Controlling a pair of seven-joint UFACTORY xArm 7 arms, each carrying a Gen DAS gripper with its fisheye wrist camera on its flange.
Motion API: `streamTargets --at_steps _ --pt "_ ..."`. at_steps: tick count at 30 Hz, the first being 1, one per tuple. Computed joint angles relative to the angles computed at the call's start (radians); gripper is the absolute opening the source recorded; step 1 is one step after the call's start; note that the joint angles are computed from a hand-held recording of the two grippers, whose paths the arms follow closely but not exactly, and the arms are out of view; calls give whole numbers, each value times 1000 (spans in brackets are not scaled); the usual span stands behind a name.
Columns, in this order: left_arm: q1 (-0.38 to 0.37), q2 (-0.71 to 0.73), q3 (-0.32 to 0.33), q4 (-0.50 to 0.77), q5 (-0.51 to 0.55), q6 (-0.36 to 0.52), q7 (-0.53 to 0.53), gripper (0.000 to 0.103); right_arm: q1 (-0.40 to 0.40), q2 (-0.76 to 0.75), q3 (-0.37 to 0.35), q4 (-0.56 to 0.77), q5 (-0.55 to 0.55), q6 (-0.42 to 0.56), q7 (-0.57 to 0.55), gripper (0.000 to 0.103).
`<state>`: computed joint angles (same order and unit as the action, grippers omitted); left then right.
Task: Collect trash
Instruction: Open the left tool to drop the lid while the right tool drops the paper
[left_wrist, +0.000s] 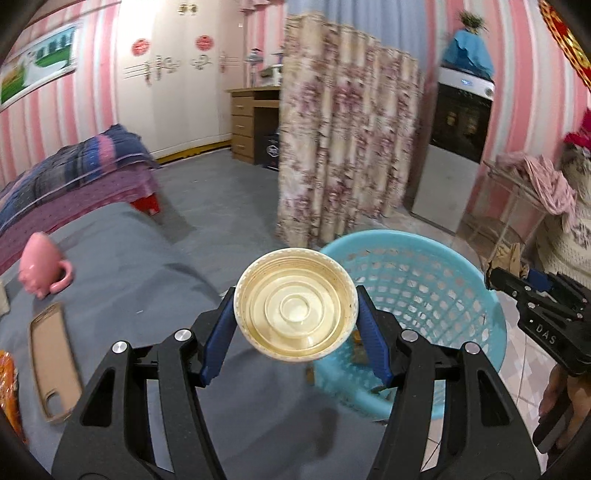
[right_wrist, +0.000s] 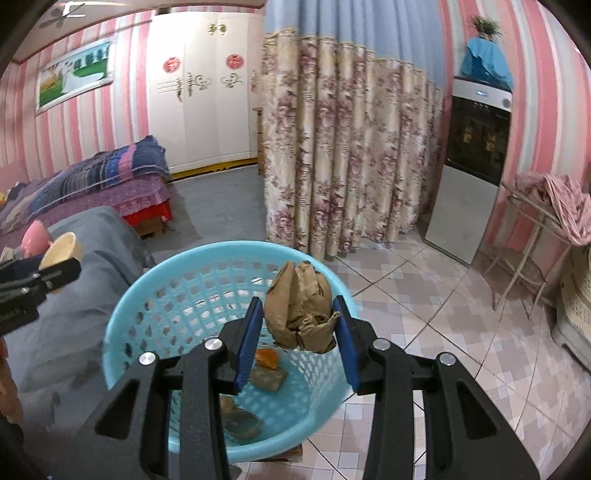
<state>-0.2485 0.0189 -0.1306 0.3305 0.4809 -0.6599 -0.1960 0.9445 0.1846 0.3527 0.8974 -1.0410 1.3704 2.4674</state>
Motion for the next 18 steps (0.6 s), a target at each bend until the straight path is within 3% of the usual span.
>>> streamTargets --at_steps 10,11,12,13,18 --pt "-75 100 -67 115 -78 70 42 61 -14 -29 10 -48 7 -15 42 39" --pt "-71 103 -69 126 -60 83 33 67 -15 -29 11 -48 7 -14 40 39" --pt "-78 99 -68 126 -82 83 53 77 -15 -29 11 -48 7 -14 38 39" --pt "-90 96 -65 121 -124 71 84 81 -15 -29 11 -48 6 -13 34 39" --pt "-65 70 -50 119 -119 54 71 88 -22 -19 5 -41 -7 -25 32 39"
